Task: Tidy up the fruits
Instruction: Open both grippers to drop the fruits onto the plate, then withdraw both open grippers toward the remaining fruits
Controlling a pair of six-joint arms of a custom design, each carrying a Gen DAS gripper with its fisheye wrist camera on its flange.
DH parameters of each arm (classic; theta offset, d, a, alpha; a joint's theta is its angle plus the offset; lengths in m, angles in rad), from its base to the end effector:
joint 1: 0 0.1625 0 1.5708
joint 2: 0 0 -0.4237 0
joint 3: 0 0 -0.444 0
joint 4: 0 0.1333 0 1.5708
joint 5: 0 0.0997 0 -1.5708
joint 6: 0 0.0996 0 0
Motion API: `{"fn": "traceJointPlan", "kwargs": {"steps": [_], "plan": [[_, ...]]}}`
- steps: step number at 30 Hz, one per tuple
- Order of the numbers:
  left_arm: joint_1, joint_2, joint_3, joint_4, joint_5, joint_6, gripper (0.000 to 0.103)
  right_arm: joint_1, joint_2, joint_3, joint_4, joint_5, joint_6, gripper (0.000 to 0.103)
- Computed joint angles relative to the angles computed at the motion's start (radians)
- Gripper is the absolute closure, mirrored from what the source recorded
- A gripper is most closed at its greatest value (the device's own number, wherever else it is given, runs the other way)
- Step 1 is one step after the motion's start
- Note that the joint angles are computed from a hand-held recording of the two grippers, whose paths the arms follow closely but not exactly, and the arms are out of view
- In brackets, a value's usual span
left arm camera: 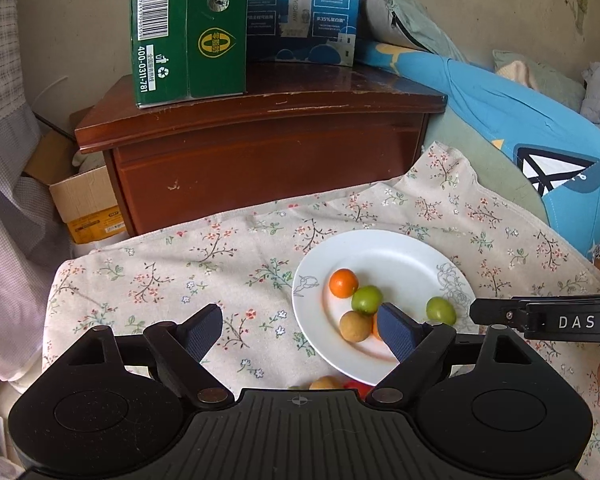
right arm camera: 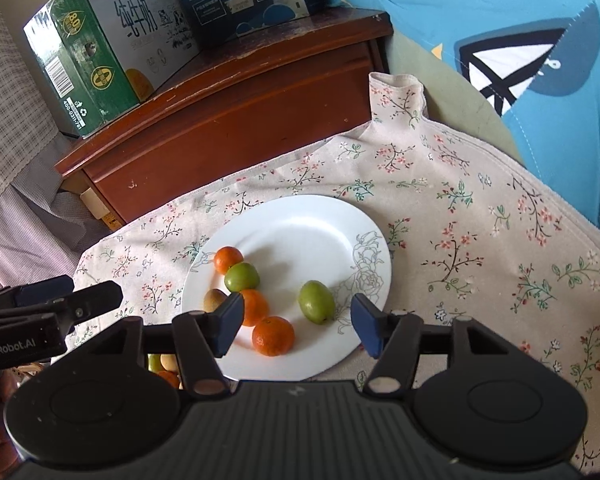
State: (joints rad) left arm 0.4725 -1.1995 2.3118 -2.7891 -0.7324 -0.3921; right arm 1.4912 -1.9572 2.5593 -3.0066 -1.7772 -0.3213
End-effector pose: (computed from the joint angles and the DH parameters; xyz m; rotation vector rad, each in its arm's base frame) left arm -0.3120 -0.3924 0.1035 0.7972 2.3314 -0.8404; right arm 0.0851 -0.3533 0.3118 0.1936 -2.5761 1.0666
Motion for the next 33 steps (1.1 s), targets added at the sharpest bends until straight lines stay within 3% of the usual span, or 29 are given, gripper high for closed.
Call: {"fn": "traceJointPlan", "kwargs": {"steps": [15,26,33], "plan": [[-0.094,-0.183,0.118,0.242,0.004,-0.198,0.016,-0.017,-0.215,0.101,0.177,0.055,-0.014,0.043],[-0.123,-0.252,0.159,0.334,0.009,-0.272,0.017,-0.016,-0.265,0.134,0.236,0.046,-0.072,0.043],[-0.106,-0.271,0.177,0.345,0.003,-0.290,0.017,-0.035,-0.284,0.147,0.253,0.046,-0.106,0.043]]}}
